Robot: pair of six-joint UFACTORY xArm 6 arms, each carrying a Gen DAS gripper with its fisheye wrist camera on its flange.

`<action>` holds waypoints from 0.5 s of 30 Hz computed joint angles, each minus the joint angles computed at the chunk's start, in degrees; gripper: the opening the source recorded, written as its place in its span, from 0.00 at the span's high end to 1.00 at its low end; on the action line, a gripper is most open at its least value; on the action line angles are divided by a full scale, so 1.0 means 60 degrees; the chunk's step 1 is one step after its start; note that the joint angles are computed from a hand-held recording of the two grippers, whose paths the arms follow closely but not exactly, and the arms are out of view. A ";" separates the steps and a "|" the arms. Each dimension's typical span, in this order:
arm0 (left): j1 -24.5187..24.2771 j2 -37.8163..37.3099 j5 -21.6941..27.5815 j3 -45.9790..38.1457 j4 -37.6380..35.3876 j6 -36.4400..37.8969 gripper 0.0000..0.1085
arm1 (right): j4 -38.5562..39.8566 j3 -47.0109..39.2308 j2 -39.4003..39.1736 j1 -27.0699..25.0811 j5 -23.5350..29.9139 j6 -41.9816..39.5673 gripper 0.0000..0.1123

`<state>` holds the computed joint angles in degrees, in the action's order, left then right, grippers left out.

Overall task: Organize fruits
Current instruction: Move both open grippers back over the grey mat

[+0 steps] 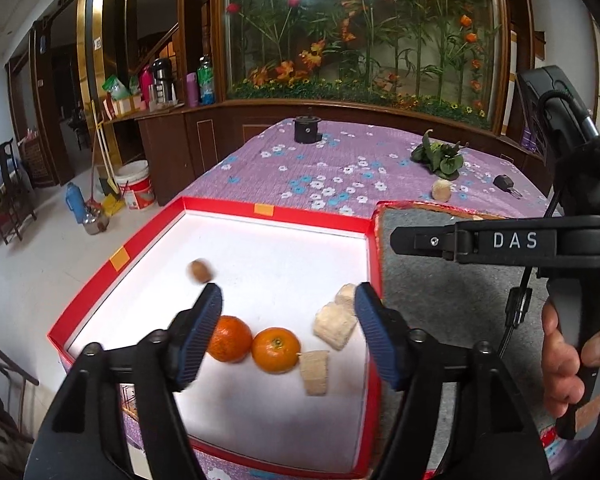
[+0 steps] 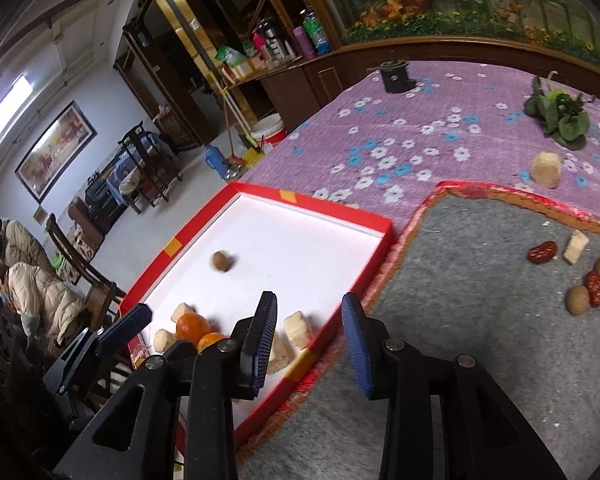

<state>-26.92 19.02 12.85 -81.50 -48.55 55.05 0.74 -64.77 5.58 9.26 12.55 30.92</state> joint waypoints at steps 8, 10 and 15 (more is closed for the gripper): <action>-0.0379 -0.0197 -0.0106 0.0221 0.0975 -0.0577 0.29 | 0.0015 0.1224 -0.1010 -0.0660 -0.0548 0.0252 0.62; -0.0475 -0.0235 -0.0081 0.0284 0.1297 -0.0814 0.28 | 0.0179 0.1573 -0.1281 -0.0832 -0.0699 0.0167 0.62; -0.0718 -0.0350 -0.0049 0.0466 0.2334 -0.1449 0.28 | -0.0525 0.3124 -0.2508 -0.1464 -0.1635 0.0992 0.59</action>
<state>-31.23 16.93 12.55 -78.70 -34.54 46.36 -2.41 -46.03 -9.47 0.48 2.74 36.87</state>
